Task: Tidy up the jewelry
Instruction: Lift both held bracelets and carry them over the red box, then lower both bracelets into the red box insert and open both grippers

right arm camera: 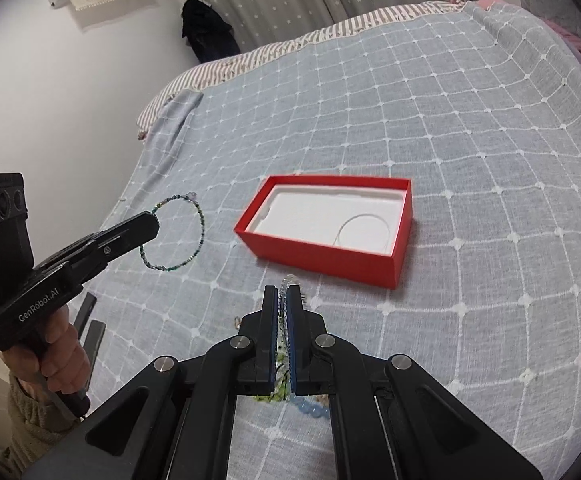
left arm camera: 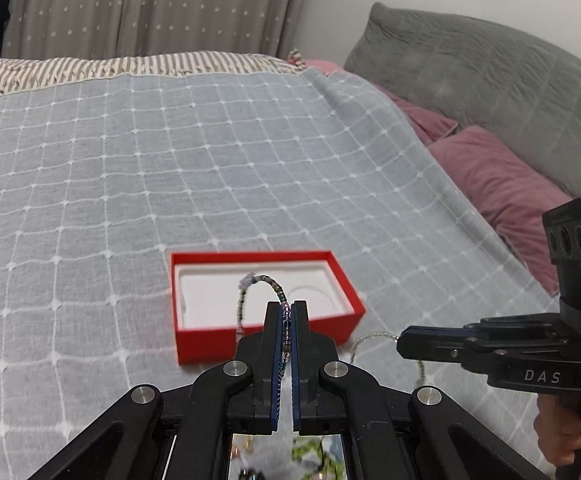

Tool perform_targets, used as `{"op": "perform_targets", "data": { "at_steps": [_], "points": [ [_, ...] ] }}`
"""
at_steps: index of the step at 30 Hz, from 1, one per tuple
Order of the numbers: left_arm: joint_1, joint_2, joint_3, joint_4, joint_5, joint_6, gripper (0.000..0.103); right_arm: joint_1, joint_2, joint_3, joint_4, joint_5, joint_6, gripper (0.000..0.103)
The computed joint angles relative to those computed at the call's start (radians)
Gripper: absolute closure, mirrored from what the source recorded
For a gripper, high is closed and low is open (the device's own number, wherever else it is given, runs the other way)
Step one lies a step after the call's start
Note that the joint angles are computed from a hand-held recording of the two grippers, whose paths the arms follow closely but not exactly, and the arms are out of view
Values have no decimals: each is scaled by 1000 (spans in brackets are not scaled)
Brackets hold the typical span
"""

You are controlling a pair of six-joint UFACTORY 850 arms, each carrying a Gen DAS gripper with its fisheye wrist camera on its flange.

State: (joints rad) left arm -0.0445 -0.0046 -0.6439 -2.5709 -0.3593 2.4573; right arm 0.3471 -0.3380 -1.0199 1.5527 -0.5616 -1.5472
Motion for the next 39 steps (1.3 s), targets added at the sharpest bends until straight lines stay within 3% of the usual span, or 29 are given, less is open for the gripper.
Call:
{"op": "perform_targets", "data": {
  "at_steps": [5,15,23,32,39],
  "points": [
    [4,-102,-97,44,-9,-35,103,0,-33,-74,-3,19,11,99],
    [67,-355,-292,277,29,-353,103,29,-167,-238,-2,12,43,99],
    [90,-385,-297,229,98,-323,103,30,-233,-281,-35,72,101,99],
    [61,-371,-283,165,148,-217,103,-7,-258,-289,-52,100,149,99],
    [72,-363,-280,356,144,-420,103,20,-253,-296,-72,102,126,99]
  ]
}}
